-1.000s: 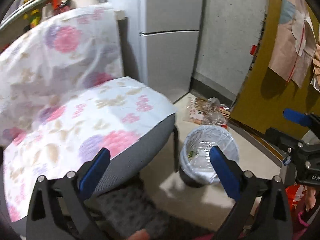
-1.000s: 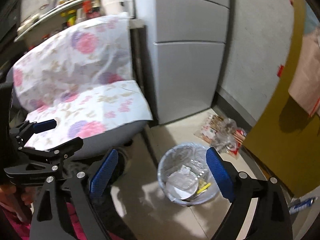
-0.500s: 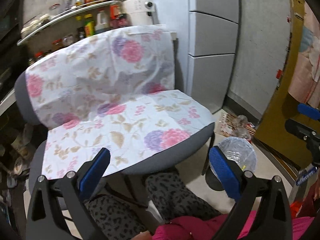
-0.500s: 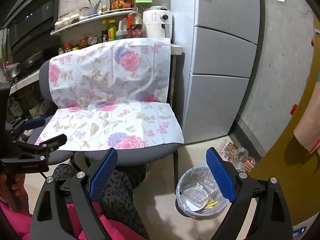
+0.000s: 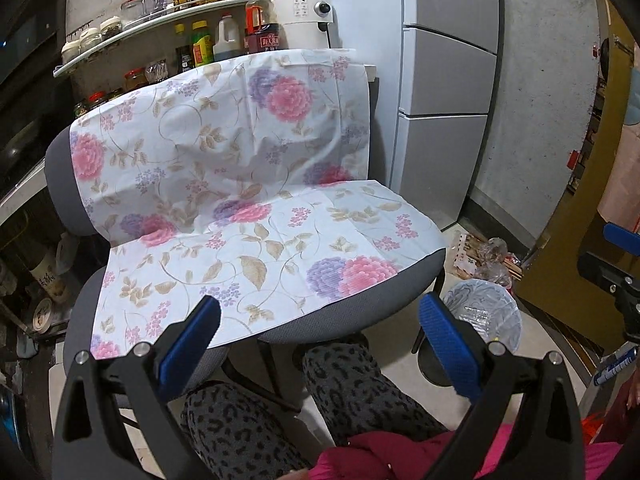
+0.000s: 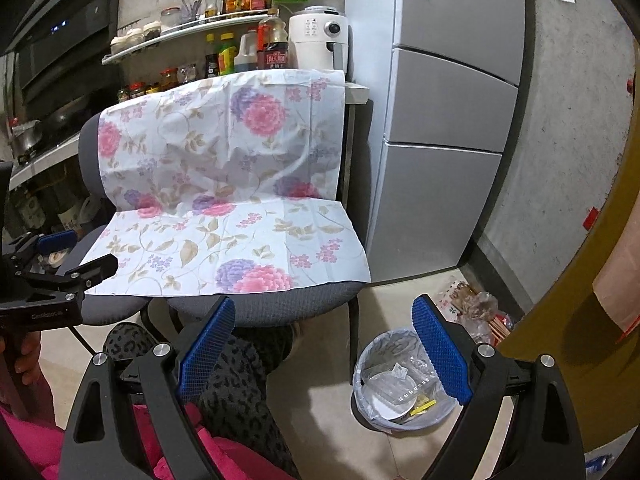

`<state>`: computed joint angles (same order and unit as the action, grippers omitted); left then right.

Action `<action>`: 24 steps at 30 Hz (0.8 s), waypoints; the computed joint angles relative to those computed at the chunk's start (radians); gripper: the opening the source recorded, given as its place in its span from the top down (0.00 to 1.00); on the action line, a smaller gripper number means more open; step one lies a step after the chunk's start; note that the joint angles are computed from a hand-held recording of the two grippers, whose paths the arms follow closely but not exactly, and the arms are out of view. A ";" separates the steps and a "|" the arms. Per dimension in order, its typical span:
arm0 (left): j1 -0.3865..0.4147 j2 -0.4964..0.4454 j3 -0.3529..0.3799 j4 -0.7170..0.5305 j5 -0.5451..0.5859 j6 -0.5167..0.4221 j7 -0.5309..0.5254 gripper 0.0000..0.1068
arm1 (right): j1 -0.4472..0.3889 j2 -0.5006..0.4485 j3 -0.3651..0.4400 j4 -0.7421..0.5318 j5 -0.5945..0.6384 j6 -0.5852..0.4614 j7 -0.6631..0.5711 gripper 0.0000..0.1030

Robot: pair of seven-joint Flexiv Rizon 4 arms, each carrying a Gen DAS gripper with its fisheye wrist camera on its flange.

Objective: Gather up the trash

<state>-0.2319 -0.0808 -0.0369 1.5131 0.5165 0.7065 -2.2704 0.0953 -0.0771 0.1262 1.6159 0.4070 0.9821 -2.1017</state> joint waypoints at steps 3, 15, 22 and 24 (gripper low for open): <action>0.001 0.001 0.000 0.003 -0.001 0.005 -0.001 0.10 | 0.000 -0.001 -0.001 0.001 -0.001 0.004 0.003 0.13; -0.001 0.001 0.000 -0.002 0.008 0.003 -0.010 0.10 | -0.002 -0.003 -0.001 -0.002 0.001 0.001 0.001 0.13; 0.000 0.003 -0.002 -0.004 0.010 0.001 -0.013 0.10 | -0.005 -0.008 -0.002 -0.012 0.002 -0.001 0.002 0.13; -0.001 0.003 -0.002 -0.004 0.011 0.000 -0.014 0.10 | -0.006 -0.010 -0.002 -0.015 0.001 -0.002 0.003 0.13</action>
<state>-0.2326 -0.0778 -0.0391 1.5087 0.5278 0.7064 -2.2843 0.0896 -0.0876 0.1241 1.6011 0.4085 0.9806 -2.0986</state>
